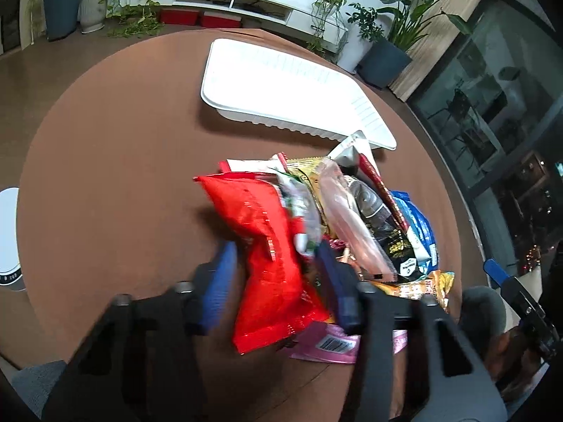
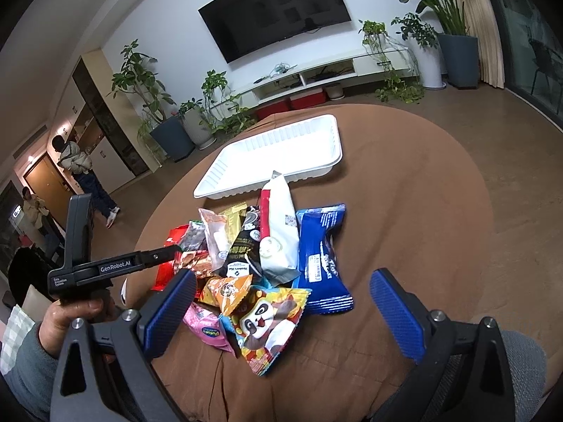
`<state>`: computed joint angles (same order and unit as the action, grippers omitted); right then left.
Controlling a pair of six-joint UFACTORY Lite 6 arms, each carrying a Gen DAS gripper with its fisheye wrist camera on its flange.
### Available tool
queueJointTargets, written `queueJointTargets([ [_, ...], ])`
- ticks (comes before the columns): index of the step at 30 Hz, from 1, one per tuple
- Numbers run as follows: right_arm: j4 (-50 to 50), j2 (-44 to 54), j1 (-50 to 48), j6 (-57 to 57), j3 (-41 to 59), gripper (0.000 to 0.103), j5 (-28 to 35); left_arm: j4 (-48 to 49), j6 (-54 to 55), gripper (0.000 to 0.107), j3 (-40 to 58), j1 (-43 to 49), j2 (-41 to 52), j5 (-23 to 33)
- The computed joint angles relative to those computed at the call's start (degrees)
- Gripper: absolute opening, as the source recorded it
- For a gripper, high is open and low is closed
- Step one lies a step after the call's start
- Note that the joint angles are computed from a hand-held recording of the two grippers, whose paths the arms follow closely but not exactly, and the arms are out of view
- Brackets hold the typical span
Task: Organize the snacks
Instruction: 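Lower the left tool onto the red chip bag while the right tool lowers onto the blue packet, then close the left tool on the red bag while the right tool grips the blue packet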
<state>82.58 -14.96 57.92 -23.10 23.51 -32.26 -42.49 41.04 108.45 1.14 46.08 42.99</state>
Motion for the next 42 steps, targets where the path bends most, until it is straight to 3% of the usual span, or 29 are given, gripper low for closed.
queueJointTargets([
  [19, -5.9, 1.1, -3.1, 4.2, -0.1, 0.102, 3.4, -1.7, -1.3, 0.040, -11.2, 0.6, -6.6, -6.7],
  [24, -5.6, 2.1, -3.5, 3.4, 0.9, 0.102, 3.7, 2.3, -4.7, 0.040, -7.5, -0.3, -3.3, -6.7],
  [34, -6.7, 4.6, -4.5, 4.1, 1.9, 0.101, 4.8, 10.2, -12.9, 0.040, 10.6, -1.6, 8.3, -1.4],
  [38, -6.1, 4.3, -5.2, 3.0, 1.7, 0.101, 5.1, 8.8, -10.0, 0.030, 10.0, -1.6, 8.8, -1.2],
  [42, -6.5, 5.1, -6.9, 2.0, 2.1, 0.098, 6.7, 7.3, -8.0, 0.027, 10.2, -1.1, 9.1, -1.1],
])
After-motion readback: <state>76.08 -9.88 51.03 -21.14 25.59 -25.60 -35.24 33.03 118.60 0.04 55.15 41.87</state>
